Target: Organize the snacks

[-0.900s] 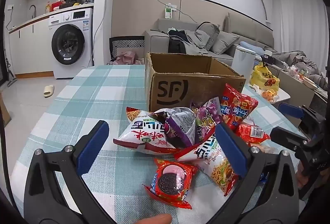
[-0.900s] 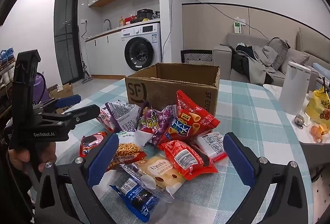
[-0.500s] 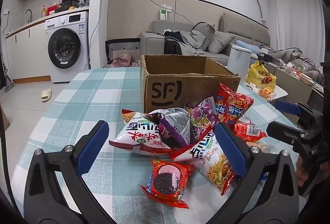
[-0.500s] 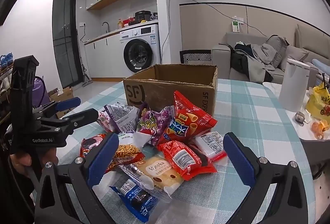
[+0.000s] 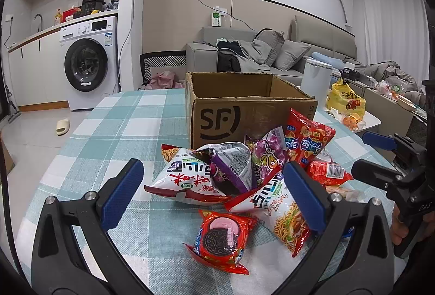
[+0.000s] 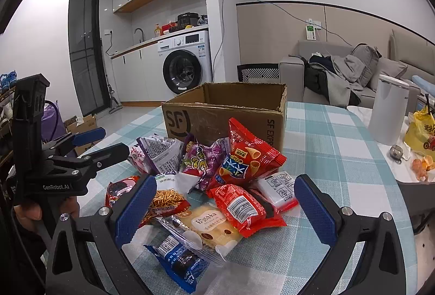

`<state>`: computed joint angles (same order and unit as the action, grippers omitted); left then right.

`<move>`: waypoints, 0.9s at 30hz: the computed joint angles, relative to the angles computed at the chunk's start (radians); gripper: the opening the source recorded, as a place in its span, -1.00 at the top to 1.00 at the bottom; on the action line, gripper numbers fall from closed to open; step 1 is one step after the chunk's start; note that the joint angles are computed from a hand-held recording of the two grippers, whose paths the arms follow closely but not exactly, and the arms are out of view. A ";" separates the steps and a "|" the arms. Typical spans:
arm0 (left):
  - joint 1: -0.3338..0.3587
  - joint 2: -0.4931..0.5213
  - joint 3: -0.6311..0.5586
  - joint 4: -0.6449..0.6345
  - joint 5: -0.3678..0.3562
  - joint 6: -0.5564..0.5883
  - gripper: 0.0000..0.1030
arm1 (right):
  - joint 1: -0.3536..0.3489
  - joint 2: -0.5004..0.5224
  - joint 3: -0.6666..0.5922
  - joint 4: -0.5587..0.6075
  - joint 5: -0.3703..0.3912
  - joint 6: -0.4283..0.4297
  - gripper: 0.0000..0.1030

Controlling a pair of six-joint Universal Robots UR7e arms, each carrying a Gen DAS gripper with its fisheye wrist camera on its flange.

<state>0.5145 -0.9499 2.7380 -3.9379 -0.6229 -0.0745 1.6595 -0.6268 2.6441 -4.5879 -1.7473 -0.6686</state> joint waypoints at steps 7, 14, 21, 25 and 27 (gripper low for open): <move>0.006 -0.007 -0.002 0.014 0.001 -0.013 -1.00 | -0.011 -0.008 0.004 0.005 0.006 -0.002 -1.00; 0.014 -0.005 -0.005 0.012 0.002 -0.015 -1.00 | -0.011 -0.012 0.006 0.006 0.005 0.001 -1.00; 0.016 -0.002 -0.009 0.008 0.003 -0.002 -1.00 | -0.011 -0.011 0.006 0.006 0.001 0.002 -1.00; 0.009 -0.003 -0.008 0.018 0.008 -0.014 -1.00 | -0.012 -0.015 0.002 0.016 -0.001 0.000 -1.00; 0.009 -0.001 -0.008 0.014 0.008 -0.012 -1.00 | -0.012 -0.013 0.001 0.011 -0.002 0.002 -1.00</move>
<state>0.5232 -0.9506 2.7301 -3.9239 -0.6151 -0.0869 1.6473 -0.6397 2.6454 -4.5771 -1.7493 -0.6670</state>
